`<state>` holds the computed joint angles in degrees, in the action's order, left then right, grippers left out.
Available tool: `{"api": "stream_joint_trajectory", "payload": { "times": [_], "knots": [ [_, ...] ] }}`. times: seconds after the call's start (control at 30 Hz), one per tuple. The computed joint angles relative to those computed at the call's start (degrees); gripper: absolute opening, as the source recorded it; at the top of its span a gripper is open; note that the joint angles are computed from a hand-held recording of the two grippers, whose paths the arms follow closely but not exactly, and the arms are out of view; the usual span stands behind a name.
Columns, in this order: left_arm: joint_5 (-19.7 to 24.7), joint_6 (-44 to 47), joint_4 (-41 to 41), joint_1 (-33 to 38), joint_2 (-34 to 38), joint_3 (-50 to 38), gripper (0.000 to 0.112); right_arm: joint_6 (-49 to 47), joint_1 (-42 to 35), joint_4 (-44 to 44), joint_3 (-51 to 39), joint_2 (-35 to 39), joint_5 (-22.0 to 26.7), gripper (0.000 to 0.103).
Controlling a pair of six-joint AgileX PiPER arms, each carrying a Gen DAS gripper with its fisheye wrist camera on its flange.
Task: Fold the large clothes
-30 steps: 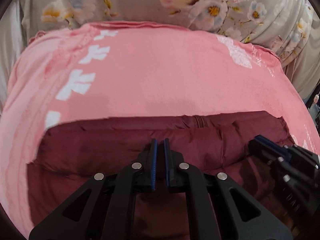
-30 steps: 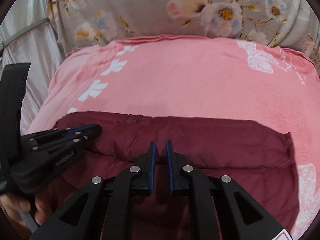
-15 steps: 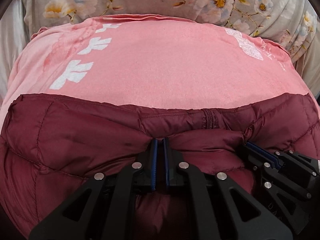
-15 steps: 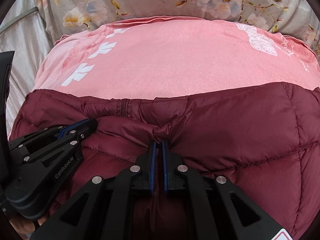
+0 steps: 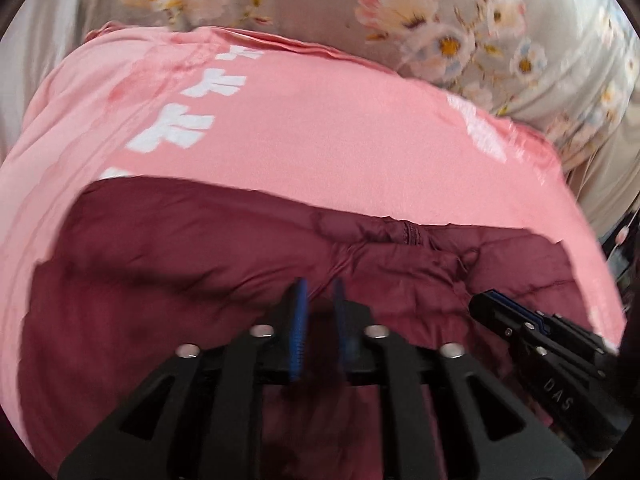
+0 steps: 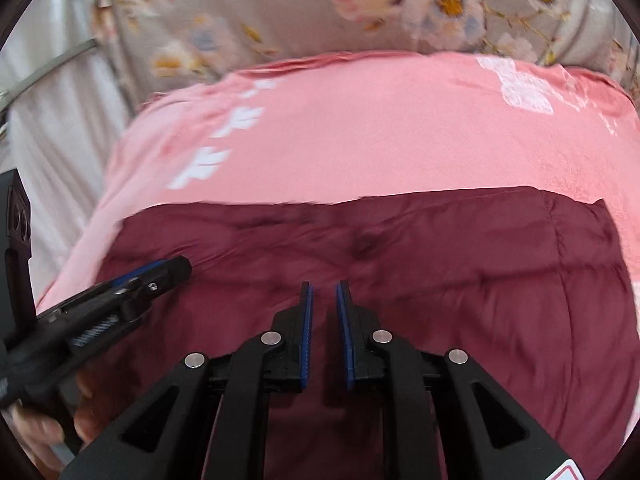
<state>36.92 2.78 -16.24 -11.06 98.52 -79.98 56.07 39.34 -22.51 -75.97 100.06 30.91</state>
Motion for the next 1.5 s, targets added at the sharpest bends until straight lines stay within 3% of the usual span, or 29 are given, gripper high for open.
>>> {"api": "stream_joint_trajectory", "payload": {
  "times": [0.03,0.07,0.23,0.4,0.53,0.67,0.7,0.73,0.77,0.83,0.87,0.93,1.03,1.17,1.4,1.5],
  "knots": [
    [0.12,1.10,-1.21,1.30,-2.28,2.06,0.058,1.21,1.55,-0.87,0.61,-0.98,0.31,0.015],
    [-0.42,1.00,-1.37,3.37,-6.44,5.93,0.071,2.17,2.95,-1.42,1.18,-1.69,0.44,0.015],
    [2.65,8.16,-6.89,18.28,-18.60,18.97,0.075,8.70,9.09,-4.50,2.55,-1.20,0.47,0.015],
    [7.19,19.32,-17.46,31.07,-20.30,26.07,0.075,13.15,11.53,-8.72,1.08,3.06,1.81,0.014],
    [7.77,25.77,-25.50,34.78,-18.89,29.30,0.082,18.63,13.28,-15.33,1.72,4.99,2.08,0.014],
    [8.32,28.85,-30.81,32.97,-17.58,29.49,0.086,22.33,14.57,-19.67,1.65,5.99,3.18,0.014],
    [8.43,28.83,-31.43,32.39,-17.17,29.22,0.086,22.10,14.31,-19.48,1.83,5.88,2.85,0.014],
    [9.15,29.38,-32.68,31.56,-16.59,28.80,0.077,22.04,13.93,-19.23,2.29,5.60,2.03,0.014],
    [10.63,30.41,-34.05,31.56,-16.25,28.77,0.059,22.01,13.54,-19.07,2.89,5.24,1.20,0.014],
    [13.15,29.35,-34.71,29.93,-15.22,27.17,0.038,22.59,12.86,-18.27,4.94,3.27,-0.76,0.013],
    [12.26,27.70,-33.23,28.66,-15.95,26.64,0.029,23.22,12.84,-17.69,5.88,2.06,-1.23,0.014],
    [10.77,25.79,-30.63,26.61,-18.59,26.13,0.023,27.33,14.43,-19.52,10.98,-3.58,-3.21,0.014],
    [12.85,25.29,-30.48,26.52,-21.32,24.32,0.019,29.41,19.02,-21.04,14.32,-7.87,0.07,0.011],
    [13.53,21.89,-26.99,22.45,-24.87,21.49,0.018,32.39,21.70,-21.74,17.90,-9.52,0.10,0.003],
    [10.59,13.03,-15.81,5.13,-30.28,16.74,0.017,34.85,17.91,-22.08,21.68,-7.83,-9.97,0.000],
    [6.78,6.34,-7.91,-4.62,-30.18,16.25,0.017,36.82,16.47,-23.97,23.49,-8.64,-13.27,0.000]
  ]
}}
